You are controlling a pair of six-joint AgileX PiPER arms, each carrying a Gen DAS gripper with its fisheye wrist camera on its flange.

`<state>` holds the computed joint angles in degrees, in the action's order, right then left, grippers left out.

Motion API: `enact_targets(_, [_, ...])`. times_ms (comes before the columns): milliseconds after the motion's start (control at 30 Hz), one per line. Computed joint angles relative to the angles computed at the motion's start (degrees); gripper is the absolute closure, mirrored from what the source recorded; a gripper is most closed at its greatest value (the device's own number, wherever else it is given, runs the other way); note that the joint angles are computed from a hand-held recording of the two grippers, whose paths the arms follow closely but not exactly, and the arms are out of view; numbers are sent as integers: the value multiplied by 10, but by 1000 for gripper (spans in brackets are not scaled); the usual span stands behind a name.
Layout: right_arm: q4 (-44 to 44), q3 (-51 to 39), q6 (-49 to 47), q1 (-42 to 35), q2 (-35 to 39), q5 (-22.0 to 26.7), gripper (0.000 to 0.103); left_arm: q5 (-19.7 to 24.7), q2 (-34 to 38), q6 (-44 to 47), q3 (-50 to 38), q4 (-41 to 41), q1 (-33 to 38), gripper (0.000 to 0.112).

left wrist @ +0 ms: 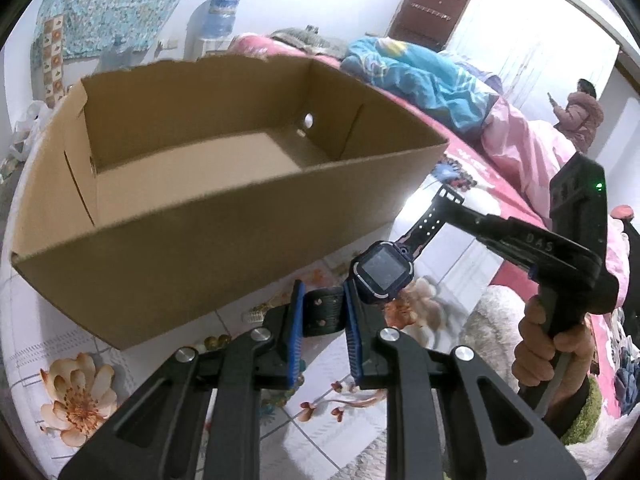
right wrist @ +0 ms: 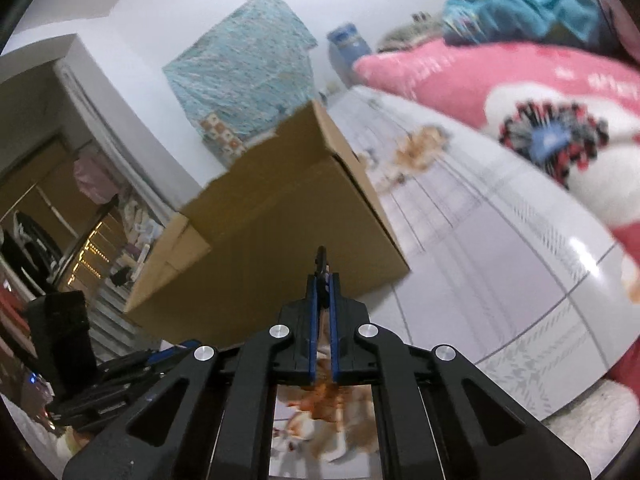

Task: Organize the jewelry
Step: 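Lower the smartwatch into the cardboard box and open the right gripper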

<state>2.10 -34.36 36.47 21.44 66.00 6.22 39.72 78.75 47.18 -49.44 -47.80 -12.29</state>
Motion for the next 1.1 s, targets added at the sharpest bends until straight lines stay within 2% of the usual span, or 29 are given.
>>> enact_targets(133, [-223,-21,229,42,-43,53,100,41,-27,19,-5,-17,24,94])
enact_targets(200, [-287,-32,296,65,-64,85,100,74,-40,32,-12,-32,45,94])
enact_targets(267, [-268,-53,272,71,-79,101,100,121,-47,47,-28,-54,75,94])
enact_targets(367, [-128,-96,111,42,-69,101,100,178,-43,59,-69,-76,111,94])
enact_targets(433, [-25,-148,-4,19,-40,116,100,194,-36,55,-106,-75,125,94])
enact_targets(533, [134,-240,-175,-22,42,142,100,175,-14,8,-180,-20,119,94])
enact_targets(600, [237,-323,-288,-52,123,184,100,173,21,-24,-233,10,116,94])
enact_targets(667, [269,-408,-331,-68,205,231,100,185,76,-68,-302,45,118,94])
enact_targets(800, [198,-596,-269,-64,361,337,100,174,180,-159,-430,158,90,94])
enact_targets(900, [157,-755,-225,-63,478,428,100,207,281,-233,-553,241,73,94])
enact_targets(1033, [110,-944,-181,-59,599,536,100,236,358,-281,-649,319,58,93])
enact_targets(1100, [116,-1038,-165,-64,659,601,98,247,382,-299,-678,364,44,85])
